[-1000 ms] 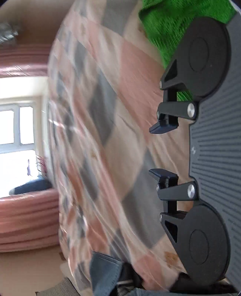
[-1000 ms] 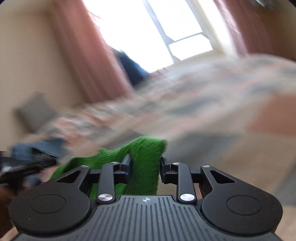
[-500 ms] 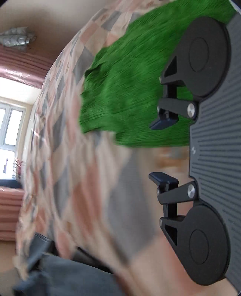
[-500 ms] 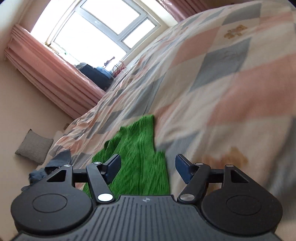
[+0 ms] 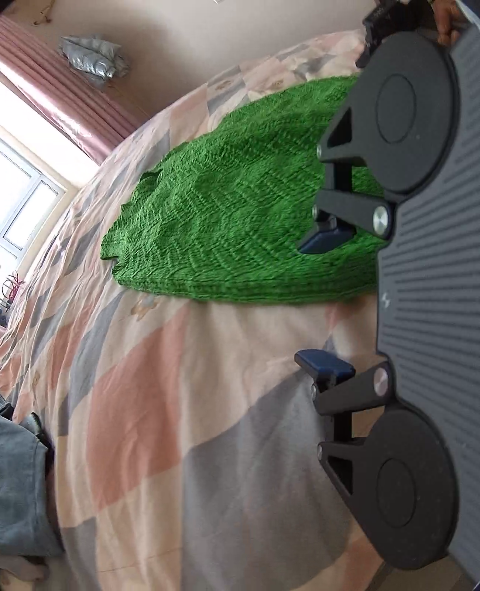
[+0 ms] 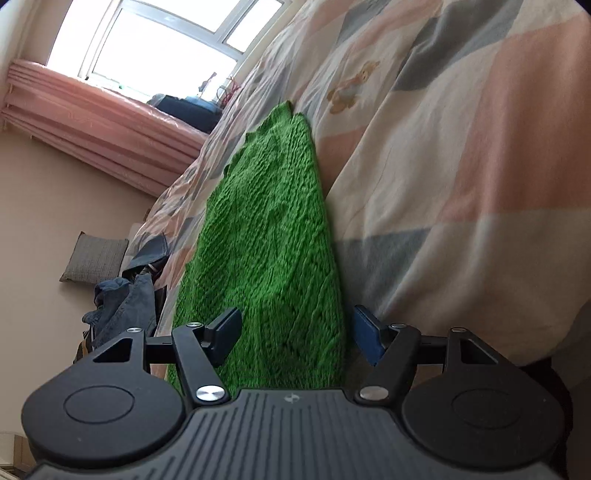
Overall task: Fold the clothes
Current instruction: 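Lower the sweater onto the bedspread and pinch its edges with both grippers, then open both grippers and release the flattened sweater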
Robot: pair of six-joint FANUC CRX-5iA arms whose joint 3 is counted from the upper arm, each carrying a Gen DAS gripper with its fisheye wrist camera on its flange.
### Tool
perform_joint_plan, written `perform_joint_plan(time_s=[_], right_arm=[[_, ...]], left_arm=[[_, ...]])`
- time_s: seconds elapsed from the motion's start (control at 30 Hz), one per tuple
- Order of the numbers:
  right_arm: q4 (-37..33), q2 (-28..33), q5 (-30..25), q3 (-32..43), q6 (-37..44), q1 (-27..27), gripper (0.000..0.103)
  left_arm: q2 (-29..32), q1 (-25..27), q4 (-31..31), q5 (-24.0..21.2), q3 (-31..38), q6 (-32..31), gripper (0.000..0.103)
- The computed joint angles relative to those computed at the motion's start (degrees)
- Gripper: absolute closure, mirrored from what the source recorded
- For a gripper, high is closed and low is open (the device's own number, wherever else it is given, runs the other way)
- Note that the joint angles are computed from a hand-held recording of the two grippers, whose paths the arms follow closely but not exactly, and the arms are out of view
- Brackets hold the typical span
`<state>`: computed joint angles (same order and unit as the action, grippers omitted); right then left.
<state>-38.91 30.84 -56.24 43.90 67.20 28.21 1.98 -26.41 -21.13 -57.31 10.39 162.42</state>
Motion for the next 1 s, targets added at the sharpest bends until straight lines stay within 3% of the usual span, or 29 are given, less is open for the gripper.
perform_joint_plan(time_s=[0.2,0.27,0.3,0.33,0.37,0.4,0.47,0.53,0.6,0.7,0.8,0.9,1.0], right_arm=[[-4.2,-2.2,3.3,-5.6,3.5,0.3,0.035],[-6.2,-1.8,2.9,-5.3,4.4,0.0,0.042],[-6.8,-1.4,2.2,-4.8,4.7,0.0,0.055],[-6.4,-1.5,2.3,-4.9,4.3,0.2,0.07],[-5.8,-1.7,2.7,-5.4,3.5,0.5,0.074],[-6.0,-1.9,3.2,-5.7,3.1,0.4,0.082],[-7.7,-3.1,5.0,-6.6,3.2,-0.3,0.088],[-6.7,-5.0,7.8,-7.0,5.1,-0.1,0.093],[-3.3,-7.1,10.4,-7.2,6.9,0.7,0.095],[5.0,-9.1,11.7,-9.2,2.0,2.3,0.096],[17.2,-7.9,7.4,-11.6,-10.0,5.7,0.097],[18.7,-7.9,8.4,-14.3,-13.4,6.6,0.096],[24.3,-6.8,6.0,-11.3,-13.4,7.6,0.089]], left_arm=[[-3.8,3.0,8.1,15.2,-10.8,4.2,0.051],[-3.1,3.0,9.5,18.3,-11.6,3.7,0.053],[-2.7,2.9,10.2,19.7,-11.9,3.4,0.057],[-2.2,2.7,10.1,19.6,-11.3,3.3,0.068],[-1.8,2.7,10.7,19.1,-10.7,2.1,0.095],[-1.7,2.6,10.5,18.1,-9.8,2.1,0.096],[-1.7,-0.3,2.6,13.6,-5.3,3.8,0.098],[-1.1,-5.5,-8.4,5.9,1.3,3.6,0.098],[0.4,-8.8,-13.7,-0.8,6.1,0.3,0.096],[2.7,-9.3,-12.2,-5.2,8.0,-3.8,0.095],[7.5,-8.5,-8.1,-11.0,10.3,-7.3,0.095],[6.8,-8.0,-7.0,-11.1,9.5,-7.0,0.089],[6.4,-10.2,-13.2,-18.2,12.5,-7.5,0.085]])
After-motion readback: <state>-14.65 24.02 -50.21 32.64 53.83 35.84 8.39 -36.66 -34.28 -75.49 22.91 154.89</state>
